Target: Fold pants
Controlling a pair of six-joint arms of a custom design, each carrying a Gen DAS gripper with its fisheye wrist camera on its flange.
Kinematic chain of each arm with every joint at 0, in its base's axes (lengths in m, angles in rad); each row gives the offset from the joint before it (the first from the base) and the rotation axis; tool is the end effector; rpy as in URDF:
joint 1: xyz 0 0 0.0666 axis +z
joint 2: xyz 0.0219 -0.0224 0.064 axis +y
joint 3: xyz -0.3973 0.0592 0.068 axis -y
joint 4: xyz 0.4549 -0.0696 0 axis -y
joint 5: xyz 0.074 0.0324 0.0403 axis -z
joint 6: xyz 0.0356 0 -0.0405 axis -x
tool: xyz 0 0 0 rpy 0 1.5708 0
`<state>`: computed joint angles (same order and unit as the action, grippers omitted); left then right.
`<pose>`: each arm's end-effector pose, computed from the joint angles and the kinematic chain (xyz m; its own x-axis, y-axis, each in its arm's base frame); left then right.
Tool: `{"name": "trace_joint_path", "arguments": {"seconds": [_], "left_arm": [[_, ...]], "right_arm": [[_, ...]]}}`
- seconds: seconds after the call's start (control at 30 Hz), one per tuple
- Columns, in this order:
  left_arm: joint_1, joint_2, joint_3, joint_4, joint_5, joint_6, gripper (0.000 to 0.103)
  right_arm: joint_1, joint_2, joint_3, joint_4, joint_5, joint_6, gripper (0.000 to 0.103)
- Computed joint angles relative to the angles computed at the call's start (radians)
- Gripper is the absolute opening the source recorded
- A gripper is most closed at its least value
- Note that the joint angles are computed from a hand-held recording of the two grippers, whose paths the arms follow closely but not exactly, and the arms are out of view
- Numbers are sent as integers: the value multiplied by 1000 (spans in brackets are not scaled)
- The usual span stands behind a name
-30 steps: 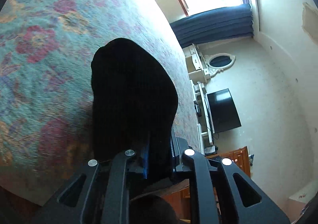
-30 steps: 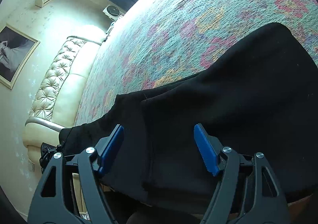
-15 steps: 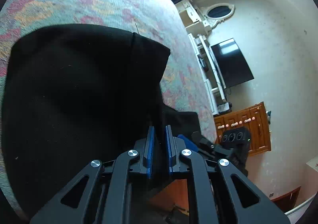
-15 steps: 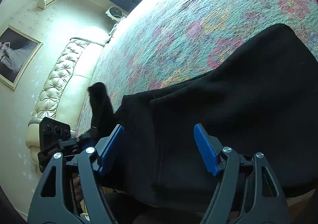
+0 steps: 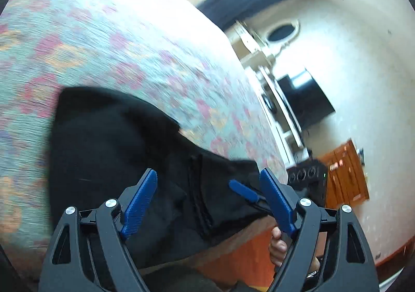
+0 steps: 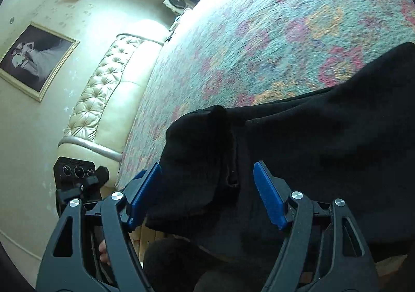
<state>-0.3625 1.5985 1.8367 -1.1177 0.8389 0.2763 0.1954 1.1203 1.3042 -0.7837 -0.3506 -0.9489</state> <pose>0.5563 -0.2397 0.5577 -0.8787 0.1383 -0.4570 0.4581 0.5139 -0.7253 0.4351 0.0982 0.5402 -0.6968 0.6402 -0.3233 0.1818 0.5937 0.7839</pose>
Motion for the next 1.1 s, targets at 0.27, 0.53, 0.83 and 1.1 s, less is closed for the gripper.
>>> {"name": "trace_joint_path", "arguments": {"seconds": [0.27, 0.53, 0.83, 1.1], "left_arm": [[153, 1, -114, -55, -74, 165, 81], [129, 42, -65, -117, -81, 151, 81], [141, 63, -53, -136, -54, 165, 81], [169, 43, -61, -143, -48, 118, 81]], "right_arm": [[46, 178, 138, -119, 4, 95, 78], [86, 279, 220, -208, -6, 144, 78], [107, 301, 263, -269, -27, 194, 18], [104, 215, 306, -274, 71, 264, 7]]}}
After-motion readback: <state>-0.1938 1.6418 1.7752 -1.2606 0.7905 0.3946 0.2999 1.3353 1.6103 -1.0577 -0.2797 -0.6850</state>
